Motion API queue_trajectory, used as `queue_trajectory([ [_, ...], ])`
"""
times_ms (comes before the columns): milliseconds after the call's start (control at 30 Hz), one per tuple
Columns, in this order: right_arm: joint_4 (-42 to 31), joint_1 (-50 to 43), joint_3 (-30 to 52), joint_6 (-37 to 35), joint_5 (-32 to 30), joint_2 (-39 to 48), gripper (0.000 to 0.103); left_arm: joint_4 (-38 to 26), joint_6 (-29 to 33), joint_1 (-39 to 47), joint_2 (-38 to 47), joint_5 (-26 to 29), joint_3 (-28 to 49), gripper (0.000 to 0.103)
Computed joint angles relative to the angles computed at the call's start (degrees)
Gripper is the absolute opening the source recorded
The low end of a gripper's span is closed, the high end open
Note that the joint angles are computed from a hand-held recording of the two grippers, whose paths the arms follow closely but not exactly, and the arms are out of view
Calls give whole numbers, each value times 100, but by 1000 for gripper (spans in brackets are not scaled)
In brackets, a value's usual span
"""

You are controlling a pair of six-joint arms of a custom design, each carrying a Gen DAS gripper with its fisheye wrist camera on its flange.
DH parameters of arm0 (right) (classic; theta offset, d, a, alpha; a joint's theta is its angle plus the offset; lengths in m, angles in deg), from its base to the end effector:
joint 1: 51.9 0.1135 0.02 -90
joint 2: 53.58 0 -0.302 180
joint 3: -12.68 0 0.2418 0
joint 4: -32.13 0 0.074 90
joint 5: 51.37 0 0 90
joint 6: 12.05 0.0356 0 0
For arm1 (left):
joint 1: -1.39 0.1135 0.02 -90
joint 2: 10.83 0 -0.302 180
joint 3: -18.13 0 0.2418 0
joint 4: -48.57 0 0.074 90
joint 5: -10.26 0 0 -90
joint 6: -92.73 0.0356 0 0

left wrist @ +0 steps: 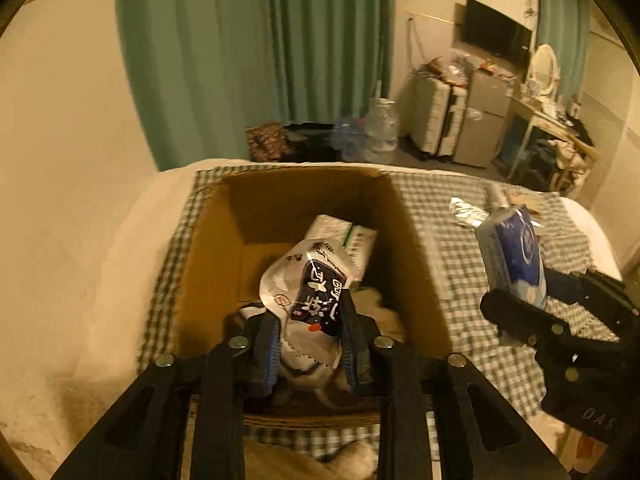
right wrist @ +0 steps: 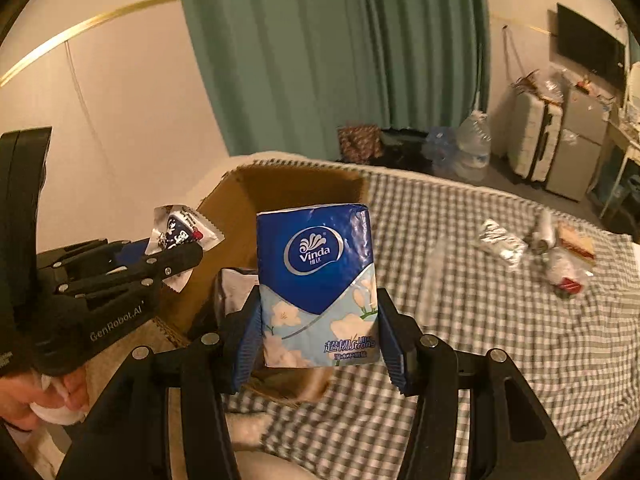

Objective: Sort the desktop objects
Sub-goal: 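Carry the packet and tissue pack over the cardboard box and open both grippers, then move both grippers back over the bedspread toward the comb and floss container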

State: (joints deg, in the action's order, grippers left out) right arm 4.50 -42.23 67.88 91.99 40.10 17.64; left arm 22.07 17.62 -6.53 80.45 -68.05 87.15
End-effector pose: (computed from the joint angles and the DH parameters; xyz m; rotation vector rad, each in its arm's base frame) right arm 0.2313 0.0385 0.2570 0.1020 2.3368 0.1763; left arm 0.3182 -0.0516 0.2420 0.5665 2.3396 -0.1908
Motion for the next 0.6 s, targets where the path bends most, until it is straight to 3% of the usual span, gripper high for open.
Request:
queue_trajectory([
  [67,308,101,-22,110,9,172,55,160,97,75,47,64,-75,49],
  [100,526,122,-18,216,26,277,64,257,126,80,47,57,-122,54],
  [167,730,182,55,406,17,427,77,444,117,45,36,-55,-217,72],
  [233,860,168,145,541,-43,516,79,563,98,51,29,-125,-268,82],
  [367,839,312,227,541,258,386,79,490,18,32,113,-198,-172,83],
  [600,658,-15,-376,225,612,-418,81,422,-246,-208,-219,-376,-419,91],
])
